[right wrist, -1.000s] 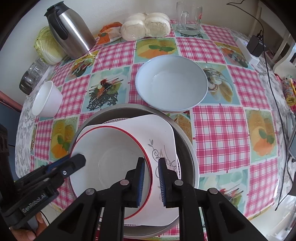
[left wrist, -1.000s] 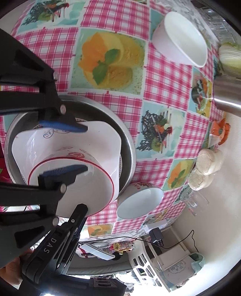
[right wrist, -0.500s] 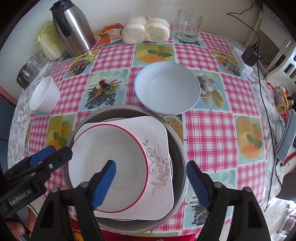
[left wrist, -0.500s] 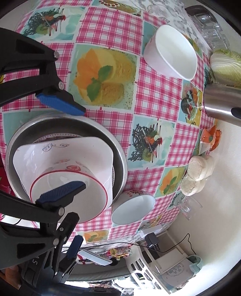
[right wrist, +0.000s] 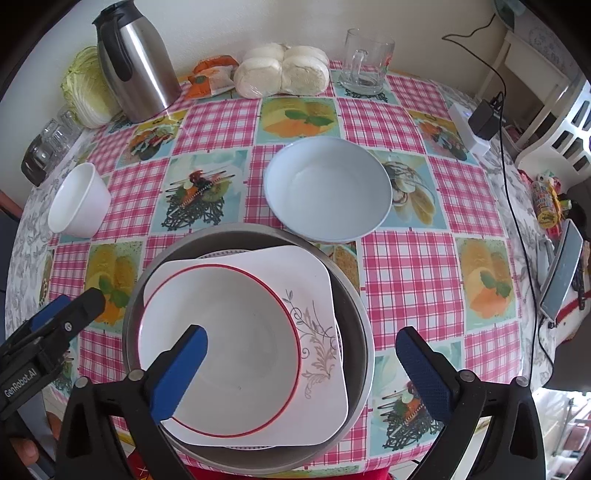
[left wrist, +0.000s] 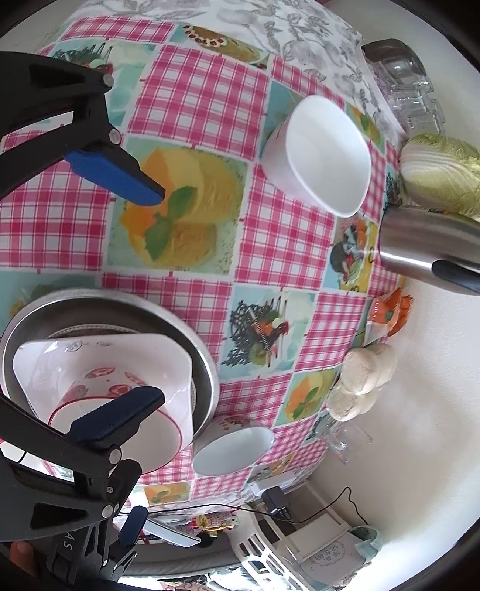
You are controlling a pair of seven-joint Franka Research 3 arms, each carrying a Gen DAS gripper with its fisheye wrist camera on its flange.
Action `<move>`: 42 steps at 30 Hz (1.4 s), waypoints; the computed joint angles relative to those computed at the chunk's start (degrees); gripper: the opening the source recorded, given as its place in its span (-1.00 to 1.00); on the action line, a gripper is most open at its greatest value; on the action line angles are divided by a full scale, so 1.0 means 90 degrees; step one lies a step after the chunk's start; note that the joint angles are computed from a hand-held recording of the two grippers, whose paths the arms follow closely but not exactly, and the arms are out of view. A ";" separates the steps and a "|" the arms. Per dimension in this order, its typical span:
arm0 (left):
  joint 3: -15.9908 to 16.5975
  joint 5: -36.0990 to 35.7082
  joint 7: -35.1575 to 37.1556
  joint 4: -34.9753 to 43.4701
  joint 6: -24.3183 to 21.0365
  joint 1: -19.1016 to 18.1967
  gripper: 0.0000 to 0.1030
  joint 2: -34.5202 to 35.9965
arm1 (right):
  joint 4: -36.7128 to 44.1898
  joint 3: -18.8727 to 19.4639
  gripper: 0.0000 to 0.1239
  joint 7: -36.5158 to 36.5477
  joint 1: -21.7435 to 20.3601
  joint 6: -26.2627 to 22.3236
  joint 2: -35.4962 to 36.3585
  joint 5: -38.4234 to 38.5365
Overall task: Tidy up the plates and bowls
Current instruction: 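Move the right gripper to the small white square bowl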
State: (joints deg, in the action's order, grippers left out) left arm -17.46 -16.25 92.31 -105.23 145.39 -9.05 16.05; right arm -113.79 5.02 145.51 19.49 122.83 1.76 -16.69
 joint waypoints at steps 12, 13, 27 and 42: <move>0.0032 -0.0018 0.0162 0.0126 0.0314 0.0181 0.91 0.0129 | 0.0728 -0.0048 0.66 0.0239 0.0206 -0.0270 0.0455 -0.0404; 0.0032 -0.0032 0.0173 0.0145 0.0343 0.0209 0.91 0.0150 | 0.0835 -0.0055 0.66 0.0238 0.0237 -0.0329 0.0510 -0.0475; 0.0192 0.0156 -0.0135 0.0409 0.0804 0.0607 0.92 0.0515 | 0.2701 -0.0292 0.66 0.0098 0.0783 -0.0883 0.1621 -0.1186; 0.0088 0.0242 -0.0736 0.0933 0.1047 0.1037 0.92 0.1115 | 0.4761 -0.0777 0.66 -0.0085 0.1210 -0.0430 0.3198 -0.0715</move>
